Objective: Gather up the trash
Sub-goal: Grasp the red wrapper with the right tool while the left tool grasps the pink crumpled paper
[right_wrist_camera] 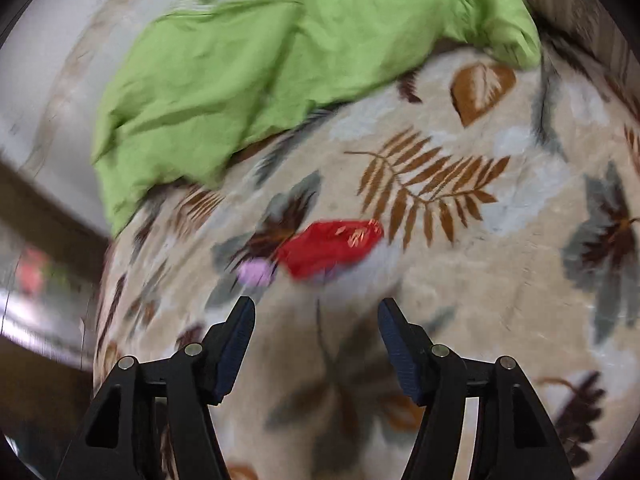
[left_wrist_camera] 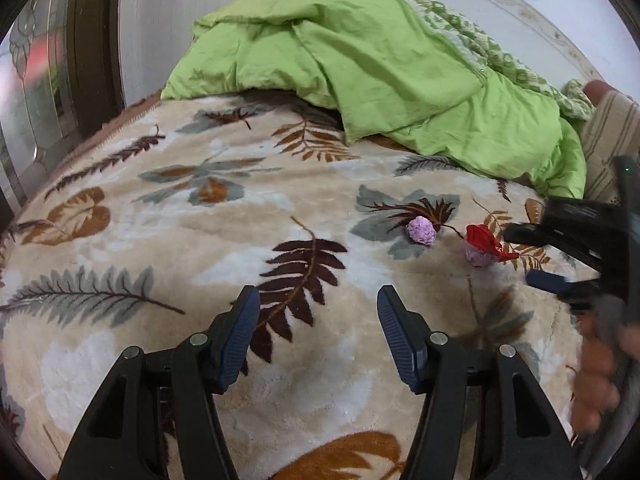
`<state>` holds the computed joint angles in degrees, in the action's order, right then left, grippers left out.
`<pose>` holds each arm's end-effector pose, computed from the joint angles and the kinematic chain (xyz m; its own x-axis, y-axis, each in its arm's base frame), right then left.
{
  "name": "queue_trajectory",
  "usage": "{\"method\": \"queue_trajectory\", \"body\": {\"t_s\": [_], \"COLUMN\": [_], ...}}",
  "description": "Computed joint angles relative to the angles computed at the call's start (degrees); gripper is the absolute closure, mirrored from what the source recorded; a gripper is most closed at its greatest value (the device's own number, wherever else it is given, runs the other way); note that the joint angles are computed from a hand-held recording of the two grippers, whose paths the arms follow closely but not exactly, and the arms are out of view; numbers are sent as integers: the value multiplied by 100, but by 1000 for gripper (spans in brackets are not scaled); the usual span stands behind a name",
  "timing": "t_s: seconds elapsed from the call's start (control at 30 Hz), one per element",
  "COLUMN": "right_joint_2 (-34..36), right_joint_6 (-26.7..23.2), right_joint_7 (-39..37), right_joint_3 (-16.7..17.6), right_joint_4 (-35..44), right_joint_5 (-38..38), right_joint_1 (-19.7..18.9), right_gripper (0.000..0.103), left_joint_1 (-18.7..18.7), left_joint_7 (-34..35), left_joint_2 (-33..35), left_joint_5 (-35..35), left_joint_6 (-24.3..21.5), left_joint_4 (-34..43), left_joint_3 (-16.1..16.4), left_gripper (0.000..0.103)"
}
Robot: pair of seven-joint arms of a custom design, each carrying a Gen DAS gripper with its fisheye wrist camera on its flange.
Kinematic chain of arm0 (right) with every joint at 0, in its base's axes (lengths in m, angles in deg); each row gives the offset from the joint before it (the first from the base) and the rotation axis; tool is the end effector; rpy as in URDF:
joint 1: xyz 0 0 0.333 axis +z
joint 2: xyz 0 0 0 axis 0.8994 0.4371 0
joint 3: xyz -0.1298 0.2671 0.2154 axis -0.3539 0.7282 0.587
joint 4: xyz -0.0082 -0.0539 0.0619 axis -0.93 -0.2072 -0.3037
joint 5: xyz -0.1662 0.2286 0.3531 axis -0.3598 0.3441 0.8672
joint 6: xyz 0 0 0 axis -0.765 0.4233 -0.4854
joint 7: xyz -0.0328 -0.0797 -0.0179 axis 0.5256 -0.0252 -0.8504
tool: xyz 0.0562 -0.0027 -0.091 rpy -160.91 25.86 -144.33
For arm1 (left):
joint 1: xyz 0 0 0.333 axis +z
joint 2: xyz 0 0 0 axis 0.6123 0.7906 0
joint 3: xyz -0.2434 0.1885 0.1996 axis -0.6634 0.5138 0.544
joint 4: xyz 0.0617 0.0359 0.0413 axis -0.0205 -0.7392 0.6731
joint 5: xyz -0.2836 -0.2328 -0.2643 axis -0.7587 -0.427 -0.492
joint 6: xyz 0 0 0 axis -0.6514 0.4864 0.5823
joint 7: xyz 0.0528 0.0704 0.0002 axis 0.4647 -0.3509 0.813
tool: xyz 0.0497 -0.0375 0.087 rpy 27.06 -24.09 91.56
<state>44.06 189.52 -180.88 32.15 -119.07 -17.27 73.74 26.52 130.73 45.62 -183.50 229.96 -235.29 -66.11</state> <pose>0.4457 0.2186 0.3754 -0.5851 -0.6490 -0.4862 -0.5191 0.7604 -0.3903 0.4486 -0.1098 0.3708 -0.3056 -0.9432 0.1299 -0.7044 0.1322 -0.6974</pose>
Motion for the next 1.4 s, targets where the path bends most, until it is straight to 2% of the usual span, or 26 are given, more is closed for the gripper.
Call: {"method": "queue_trajectory", "body": {"t_s": [0.07,0.13,0.17,0.2,0.23,0.27,0.3,0.33,0.47,0.53,0.6,0.67,0.77,0.87,0.93,0.97,1.07,1.13,1.17,1.2,1.23,1.27,1.33,1.4], "right_joint_2": [356,602,700,829,950,1034,1042,1062,829,368,-96,-662,-1357,-1674,-1732,-1745,-1769,-1780,-1801,-1815,-1842,-1844,-1848,-1839], "right_joint_6": [138,36,138,251,306,140,-51,-146,-150,-415,-682,-1197,-1933,-2307,-2528,-2483,-2246,-2127,-2089,-2081,-2086,-2064,-2012,-2043], "right_joint_7": [545,830,1104,1110,715,314,213,184,817,1085,1161,1073,1403,1667,1616,1693,1977,2004,2073,2105,2090,2066,2083,2045], "right_joint_3": [-18,-155,-244,-343,-435,-477,-513,-553,-650,-507,-288,29,583,893,956,935,819,730,726,723,722,715,707,715], "right_joint_4": [215,394,471,547,602,685,743,792,674,371,85,-247,-660,-845,-853,-867,-947,-991,-1016,-1028,-1044,-1041,-1043,-1029], "right_joint_5": [-374,-555,-810,-827,-462,-144,-122,-193,-1036,-1239,-1278,-960,-706,-777,-872,-1028,-1325,-1390,-1426,-1447,-1462,-1496,-1553,-1546], "right_joint_1": [-198,-172,-169,-130,-58,43,144,218,362,413,471,620,804,862,878,844,788,770,760,748,748,743,729,732], "right_gripper": [36,36,36,36,36,37,41,52,62,63,63,63,62,62,62,62,62,62,62,62,62,62,62,62], "left_joint_1": [7,27,33,35,35,31,24,16,-55,-73,-96,-151,-244,-327,-364,-366,-442,-631,-656,-814,-888,-848,-735,-313], "left_joint_7": [-39,-14,-43,-62,-134,-205,-279,-421,-337,-357,-825,-1211,-1767,-2006,-2421,-2653,-3495,-4635,-4905,-5436,-5748,-5839,-5861,-5566], "left_joint_2": [62,115,140,171,211,252,289,317,355,317,279,321,477,716,999,1121,1544,1833,1940,2074,2164,2235,2238,2164], "left_joint_5": [18,-1,28,44,109,169,234,371,368,474,1048,1371,1849,2135,2565,2800,3843,5140,5434,5966,6282,6397,6549,6328], "left_joint_6": [4,-2,-5,-3,-3,-2,-2,-24,-26,-159,-398,-598,-723,-944,-918,-923,-461,-83,-100,-122,-172,-197,28,33], "left_joint_4": [50,101,119,141,164,184,199,196,209,187,125,160,318,609,853,958,1201,1270,1337,1411,1468,1512,1433,1343], "left_joint_3": [20,32,39,46,54,65,79,96,136,152,183,219,205,176,85,50,-91,54,102,307,425,405,263,-192], "left_gripper": [43,43,43,43,43,43,43,43,43,43,43,43,43,43,43,43,43,45,50,60,63,65,71,75]}}
